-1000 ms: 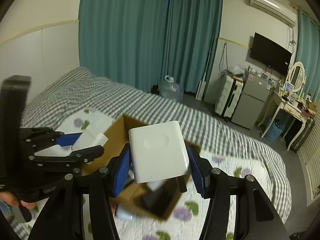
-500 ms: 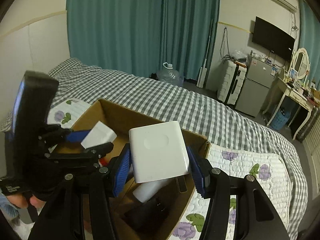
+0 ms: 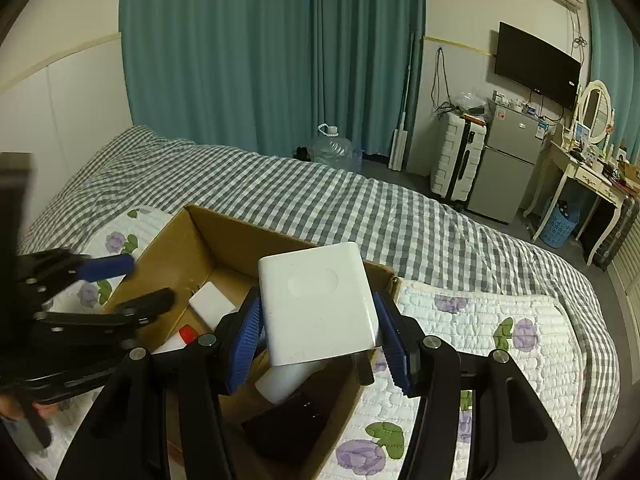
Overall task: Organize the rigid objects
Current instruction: 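Carry the adapter and charger into the box and open both tools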
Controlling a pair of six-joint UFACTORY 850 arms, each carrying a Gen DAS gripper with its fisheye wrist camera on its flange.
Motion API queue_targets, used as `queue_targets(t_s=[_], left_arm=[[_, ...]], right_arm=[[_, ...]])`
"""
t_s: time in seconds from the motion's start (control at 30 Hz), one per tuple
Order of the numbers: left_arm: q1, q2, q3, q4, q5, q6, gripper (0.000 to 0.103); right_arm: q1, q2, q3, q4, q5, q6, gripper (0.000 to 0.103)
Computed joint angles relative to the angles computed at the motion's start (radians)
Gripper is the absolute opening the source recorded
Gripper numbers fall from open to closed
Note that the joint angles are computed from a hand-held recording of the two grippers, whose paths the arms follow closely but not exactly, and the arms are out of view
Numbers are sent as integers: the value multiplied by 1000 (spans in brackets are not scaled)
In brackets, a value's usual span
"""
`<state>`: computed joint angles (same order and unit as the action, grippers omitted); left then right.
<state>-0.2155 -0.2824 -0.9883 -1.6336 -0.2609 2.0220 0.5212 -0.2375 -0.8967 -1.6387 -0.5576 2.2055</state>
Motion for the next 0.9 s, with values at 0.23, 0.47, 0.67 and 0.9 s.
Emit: queue_targets(t_s=[0.23,0.47,0.67,0.9], left_arm=[[71,68,97,-193,-5,186,63],[137,52,149,-293,-54,274,64],[157,73,169,-284,-82,271,64],[178,98,198,-229,-79,236,64]], right_arm=[[-1,-86,-61,50,72,-73,55],[12,-184,-135,135,132,-191,55],[31,-202,-148,150,122,-198,58],[88,-107,-84,164,32,-155,71]])
